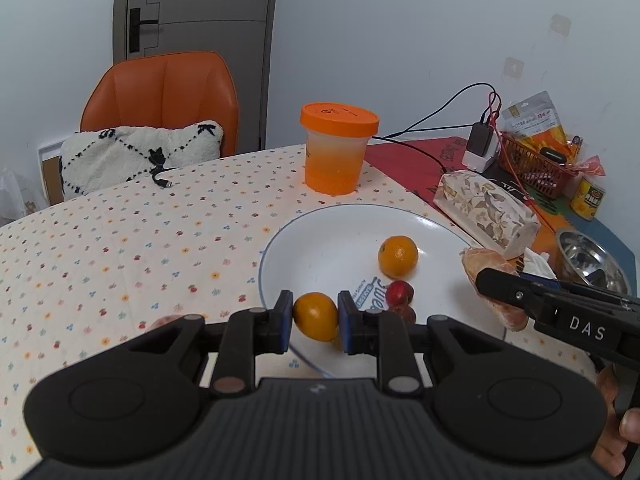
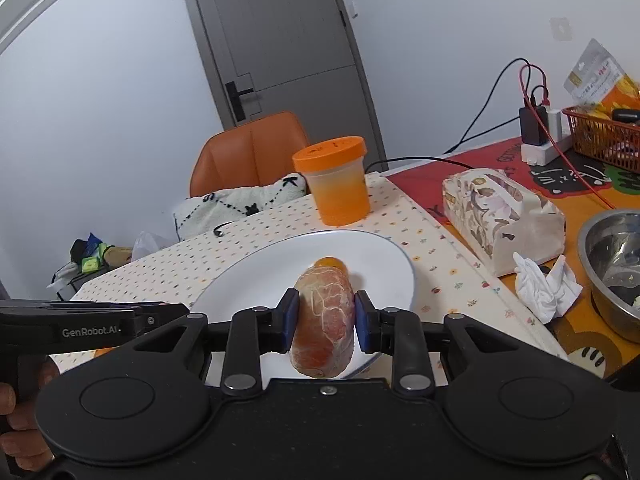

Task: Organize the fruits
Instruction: 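Open both grippers over the white plate, releasing pomelo segment and mandarin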

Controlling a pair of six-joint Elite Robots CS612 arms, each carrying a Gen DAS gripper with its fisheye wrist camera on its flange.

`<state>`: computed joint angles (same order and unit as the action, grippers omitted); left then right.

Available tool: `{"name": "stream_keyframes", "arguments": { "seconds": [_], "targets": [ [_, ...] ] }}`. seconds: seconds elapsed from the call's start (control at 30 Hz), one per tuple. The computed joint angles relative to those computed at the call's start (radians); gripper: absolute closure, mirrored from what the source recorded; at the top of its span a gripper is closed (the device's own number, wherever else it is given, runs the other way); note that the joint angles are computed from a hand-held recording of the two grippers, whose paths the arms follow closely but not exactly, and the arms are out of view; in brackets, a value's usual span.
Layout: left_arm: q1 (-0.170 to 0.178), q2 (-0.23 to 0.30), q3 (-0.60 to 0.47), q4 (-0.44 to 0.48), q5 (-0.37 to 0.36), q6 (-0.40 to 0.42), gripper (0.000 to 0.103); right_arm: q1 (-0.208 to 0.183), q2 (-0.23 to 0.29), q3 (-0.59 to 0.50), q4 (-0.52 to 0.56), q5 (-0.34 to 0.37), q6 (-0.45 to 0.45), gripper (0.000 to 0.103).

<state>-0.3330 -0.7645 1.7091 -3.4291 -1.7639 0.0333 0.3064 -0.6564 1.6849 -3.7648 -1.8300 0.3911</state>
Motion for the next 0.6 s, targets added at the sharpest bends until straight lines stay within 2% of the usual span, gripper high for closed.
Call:
{"name": "stream_keyframes", "arguments": {
  "seconds": [0.6],
  "targets": [
    [-0.021, 0.052, -0.100, 0.091, 0.010, 0.016, 0.081, -0.019, 0.035, -0.067, 0.061, -0.015, -0.009, 0.075]
  ]
}}
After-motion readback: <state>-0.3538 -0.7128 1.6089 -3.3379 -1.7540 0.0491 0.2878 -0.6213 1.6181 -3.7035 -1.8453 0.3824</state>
